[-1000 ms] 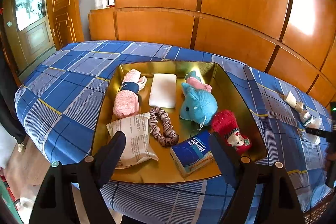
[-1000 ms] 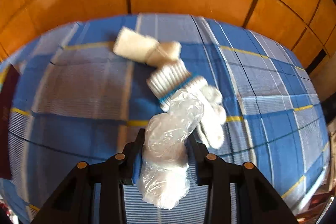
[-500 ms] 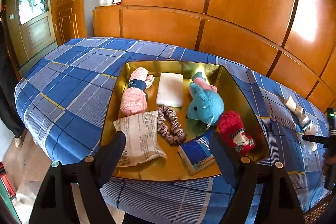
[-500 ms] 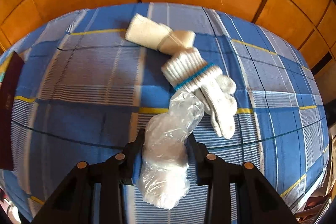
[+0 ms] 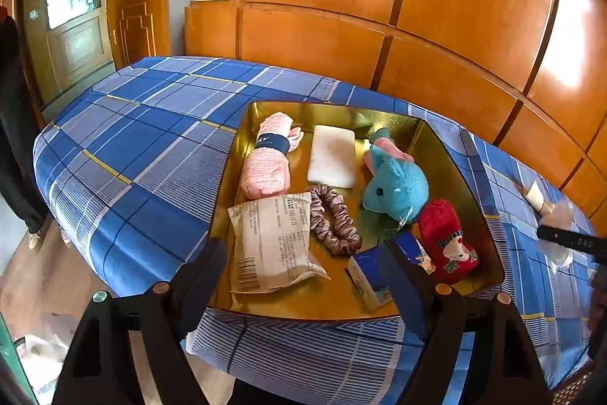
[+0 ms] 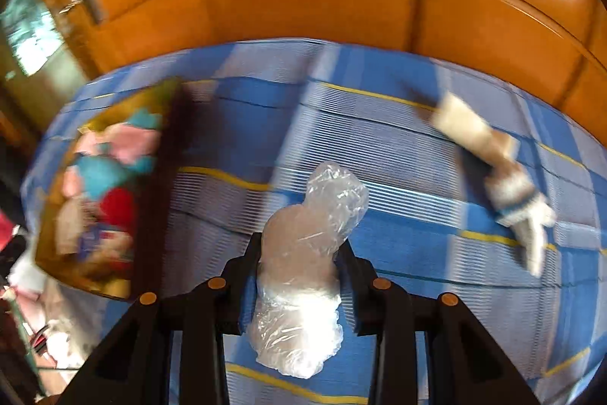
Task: Organize soft objects
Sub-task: 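Lower the plastic bag into the gold tray and open the right gripper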
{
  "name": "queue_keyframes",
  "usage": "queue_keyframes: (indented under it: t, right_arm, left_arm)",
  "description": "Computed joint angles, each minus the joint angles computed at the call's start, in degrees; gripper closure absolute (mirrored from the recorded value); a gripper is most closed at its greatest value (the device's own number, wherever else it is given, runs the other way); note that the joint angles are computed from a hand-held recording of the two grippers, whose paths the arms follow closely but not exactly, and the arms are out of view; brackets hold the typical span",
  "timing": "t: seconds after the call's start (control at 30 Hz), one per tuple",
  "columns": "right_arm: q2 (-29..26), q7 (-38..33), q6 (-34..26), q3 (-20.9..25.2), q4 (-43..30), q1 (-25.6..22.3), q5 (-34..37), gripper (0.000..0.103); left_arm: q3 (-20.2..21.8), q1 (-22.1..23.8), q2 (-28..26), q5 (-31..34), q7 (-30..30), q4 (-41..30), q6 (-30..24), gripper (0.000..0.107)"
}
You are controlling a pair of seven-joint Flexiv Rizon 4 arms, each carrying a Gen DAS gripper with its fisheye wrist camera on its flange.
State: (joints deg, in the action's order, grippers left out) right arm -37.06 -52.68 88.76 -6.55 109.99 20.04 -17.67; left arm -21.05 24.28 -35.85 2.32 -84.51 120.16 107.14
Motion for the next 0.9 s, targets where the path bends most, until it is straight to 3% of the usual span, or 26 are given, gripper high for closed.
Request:
queue_keyframes:
  t: [0.27,0.4,0.57,0.67,0.77,0.9]
  right_arm:
    - [-5.94,-12.42,-3.48,19.04,-12.45,-6.03,0.17,0.068]
    - [-9.26,-17.65,-6.69,23.02,-18.06,-4.92,1.46,0.068]
    - [-14.21,-20.57,-11.96,22.17,-26.2,-0.65,2.82,0.068]
    - [-16.74,-20.88,-14.4,19.05,-30.07,2.48,3.16,0.068]
    - [-18.86,-18.26,-16.98,14.16,-32.93,5.6,2.71,0.068]
    - [-20.27,-15.32,-19.43,12.31,-34.4,5.63,3.63,0.067]
  left_arm:
    - [0.35,0.69,0.12,-0.11,-0.96,0.56,0.54,0.025]
    - [1.21,0.83,0.29,-0.41,-1.65,0.81,0.59,0.025]
    - [3.02,0.44,0.62,-1.07,-2.42,1.12,0.55,0.025]
    - [3.52,0.55,0.91,-1.17,-2.71,1.52,0.63,0.025]
    - [3.79,0.74,0.98,-0.98,-2.8,1.74,0.83,0.025]
    - [3.63,1.12,0.96,-0.78,-2.85,1.74,0.63,0.025]
